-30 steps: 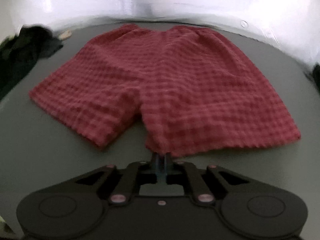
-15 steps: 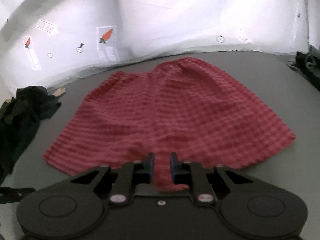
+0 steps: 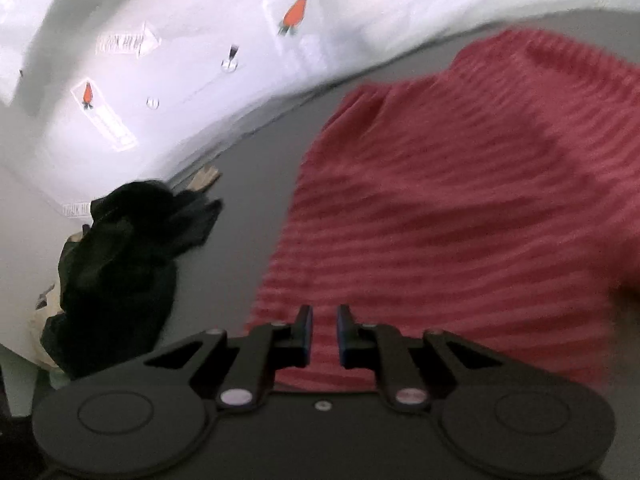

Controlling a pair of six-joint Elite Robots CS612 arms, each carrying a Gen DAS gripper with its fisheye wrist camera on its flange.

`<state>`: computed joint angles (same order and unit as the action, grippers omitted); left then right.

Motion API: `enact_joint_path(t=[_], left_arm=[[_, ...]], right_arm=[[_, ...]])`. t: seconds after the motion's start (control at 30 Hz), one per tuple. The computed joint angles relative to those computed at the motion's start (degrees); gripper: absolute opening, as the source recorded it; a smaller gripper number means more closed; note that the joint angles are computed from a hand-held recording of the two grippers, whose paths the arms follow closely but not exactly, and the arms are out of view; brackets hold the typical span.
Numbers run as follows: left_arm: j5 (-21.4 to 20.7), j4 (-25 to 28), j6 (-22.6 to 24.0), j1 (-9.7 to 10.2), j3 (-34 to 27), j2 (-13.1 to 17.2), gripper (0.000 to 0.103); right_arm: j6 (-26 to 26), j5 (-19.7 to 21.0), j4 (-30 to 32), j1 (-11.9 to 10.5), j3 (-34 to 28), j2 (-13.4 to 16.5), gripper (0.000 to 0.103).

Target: Fold clothes

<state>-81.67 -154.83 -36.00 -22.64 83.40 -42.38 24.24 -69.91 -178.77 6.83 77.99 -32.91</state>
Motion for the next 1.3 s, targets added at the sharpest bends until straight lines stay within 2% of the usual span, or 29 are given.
enact_joint_path(t=[0.17,0.27,0.47,0.7,0.73,0.8,0.83,0.97,1.07,1.3], left_arm=[[-2.8,3.3,2.0,2.00,-2.2,0.9,0.087],[-4.3,3.2,3.0,2.65,-2.1,1.1,0.087],[-5.7,3.7,1.2,3.55,-2.0,1.3,0.087],[-5.9,4.3,1.5,3.78,-3.3,2.1,0.090],[-5.6,4.4,1.6,3.72,-3.3,2.1,0.090],[-5.5,4.1,1.7,3.66,-3.1,2.0,0.090],[-5.4,3.9,1.6,3.71,-3.0,2.0,0.090],[-4.2,3.1,0.1,3.44,-2.2,1.4,0.090],[-2.6,1.6,-0.3,2.80,-0.8,0.4,0.090],[-1.2,-0.4,0.4,0.11,1.5,-1.2,0.090]], right_arm=[[-5.0,-2.3,6.0,2.9,-5.4,2.0,0.021],[-8.1,-3.5,7.8,4.0,-7.1,2.6,0.024],[-11.0,-5.4,11.5,5.0,-9.4,3.7,0.031],[-18.1,-6.8,13.4,5.9,-10.6,4.2,0.037],[-19.1,-7.3,13.4,6.0,-10.7,4.3,0.036],[-21.2,-9.5,12.8,6.4,-10.5,4.3,0.020],[-21.8,-10.0,12.6,6.4,-10.4,4.2,0.003],[-17.5,-7.1,10.0,5.2,-8.7,3.6,0.002],[-14.2,-6.4,5.5,4.4,-6.3,2.6,0.002],[-6.7,-5.4,-2.8,1.3,0.0,-0.6,0.002]])
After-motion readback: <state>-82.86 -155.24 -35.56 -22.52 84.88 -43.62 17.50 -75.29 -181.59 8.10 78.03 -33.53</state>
